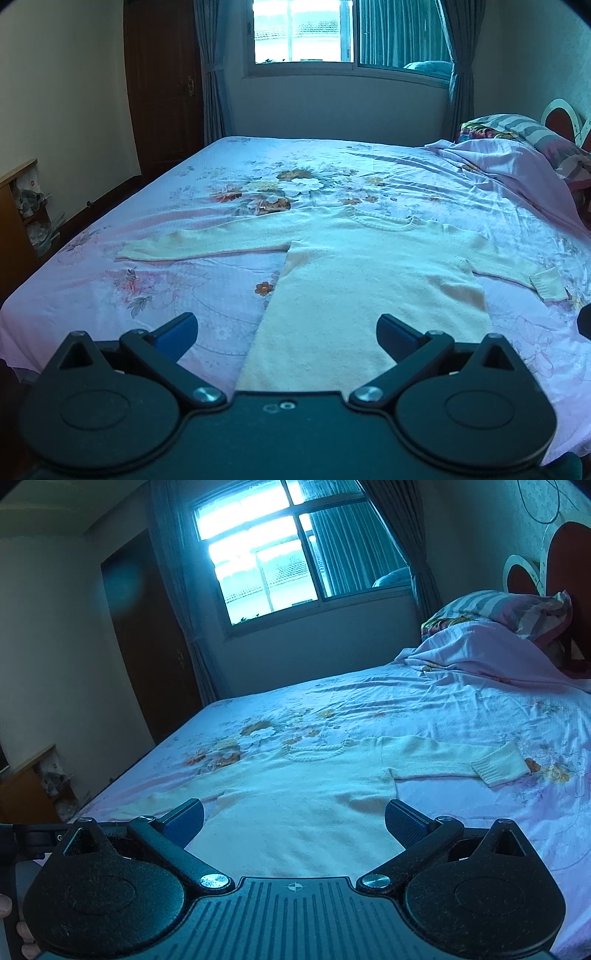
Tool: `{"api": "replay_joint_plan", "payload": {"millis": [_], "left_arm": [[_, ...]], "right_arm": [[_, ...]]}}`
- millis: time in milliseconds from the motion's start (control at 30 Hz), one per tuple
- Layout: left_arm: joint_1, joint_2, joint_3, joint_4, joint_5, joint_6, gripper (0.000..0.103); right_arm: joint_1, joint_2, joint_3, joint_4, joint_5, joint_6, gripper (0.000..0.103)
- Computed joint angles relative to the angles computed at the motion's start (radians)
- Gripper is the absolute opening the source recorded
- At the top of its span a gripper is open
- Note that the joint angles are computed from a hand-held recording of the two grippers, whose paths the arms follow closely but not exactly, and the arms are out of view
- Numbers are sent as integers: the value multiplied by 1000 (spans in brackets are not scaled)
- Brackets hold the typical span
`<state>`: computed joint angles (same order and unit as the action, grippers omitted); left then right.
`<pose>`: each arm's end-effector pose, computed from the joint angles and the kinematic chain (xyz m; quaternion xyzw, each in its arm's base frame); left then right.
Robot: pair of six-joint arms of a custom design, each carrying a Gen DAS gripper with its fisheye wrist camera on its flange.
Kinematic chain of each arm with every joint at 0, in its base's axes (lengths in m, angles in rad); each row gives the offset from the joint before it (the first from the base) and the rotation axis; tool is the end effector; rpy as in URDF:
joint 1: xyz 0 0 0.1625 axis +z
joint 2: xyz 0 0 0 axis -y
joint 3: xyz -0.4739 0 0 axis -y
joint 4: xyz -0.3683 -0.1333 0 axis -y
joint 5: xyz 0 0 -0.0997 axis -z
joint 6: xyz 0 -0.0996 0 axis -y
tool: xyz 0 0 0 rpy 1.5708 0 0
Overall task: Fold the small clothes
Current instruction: 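Move both tools over the cream sweater lying flat on the bed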
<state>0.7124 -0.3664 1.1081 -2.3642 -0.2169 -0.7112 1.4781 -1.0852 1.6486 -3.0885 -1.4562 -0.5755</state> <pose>-0.4658 -0.7070 0.0672 0.0412 0.7783 -0.4568 0.4288 0.0820 -0.6815 0.4091 0.2376 -0.8548 0.4498 0.1023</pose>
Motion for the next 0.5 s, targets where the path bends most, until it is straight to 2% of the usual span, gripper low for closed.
{"api": "replay_joint_plan", "payload": {"millis": [200, 500], "left_arm": [[10, 3, -16, 32, -5, -22, 102], [33, 0, -35, 68, -11, -47, 102]], "right_arm": [[3, 12, -8, -1, -22, -2, 103], [9, 55, -35, -29, -2, -6, 103]]}}
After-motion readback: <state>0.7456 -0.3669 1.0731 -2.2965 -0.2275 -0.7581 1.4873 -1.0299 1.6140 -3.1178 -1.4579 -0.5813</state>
